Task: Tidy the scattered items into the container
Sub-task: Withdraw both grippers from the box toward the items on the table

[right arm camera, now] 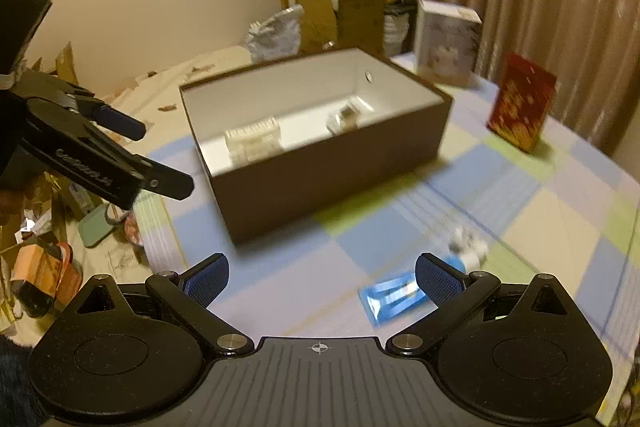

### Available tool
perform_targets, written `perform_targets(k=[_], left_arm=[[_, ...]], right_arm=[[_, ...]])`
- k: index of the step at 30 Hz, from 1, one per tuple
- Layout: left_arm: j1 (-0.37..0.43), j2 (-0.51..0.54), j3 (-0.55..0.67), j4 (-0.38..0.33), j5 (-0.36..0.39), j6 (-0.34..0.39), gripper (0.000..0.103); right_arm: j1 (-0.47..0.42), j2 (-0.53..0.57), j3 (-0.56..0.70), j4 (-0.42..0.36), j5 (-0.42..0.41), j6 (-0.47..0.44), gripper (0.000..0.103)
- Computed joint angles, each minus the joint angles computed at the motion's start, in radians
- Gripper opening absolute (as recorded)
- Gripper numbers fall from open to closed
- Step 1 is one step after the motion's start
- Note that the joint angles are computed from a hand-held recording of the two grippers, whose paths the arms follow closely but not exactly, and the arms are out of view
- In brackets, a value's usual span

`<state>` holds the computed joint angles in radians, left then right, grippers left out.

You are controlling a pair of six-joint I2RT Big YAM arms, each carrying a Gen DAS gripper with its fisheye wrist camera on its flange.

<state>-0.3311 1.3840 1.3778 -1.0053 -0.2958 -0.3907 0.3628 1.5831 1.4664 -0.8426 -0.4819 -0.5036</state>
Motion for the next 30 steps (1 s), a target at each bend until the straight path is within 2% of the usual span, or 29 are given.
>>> perform_targets(k=[3,10,17,24,30], left_arm=[[-0.026,0.001,-0.010,0.002,0.024,-0.012,0.100],[-0.072,0.054,0.026,0.014,0.075,0.012,0.100],[-0.102,0.139,0.105,0.029,0.117,0.064,0.100],[-0.119,0.226,0.167,0.066,0.185,0.119,0.099],[-0.125,0.303,0.232,0.066,0.223,0.162,0.098]], right_arm=[[-0.029,-0.006,-0.015,-0.031,0.007,0.012,0.103],[-0.099,0.001,-0.010,-0.090,0.034,0.075,0.103],[-0.165,0.001,-0.019,-0.082,0.067,0.144,0.103],[-0.219,-0.003,-0.037,-0.036,0.094,0.231,0.103],[-0.255,0.022,-0.028,-0.015,0.129,0.272,0.103]])
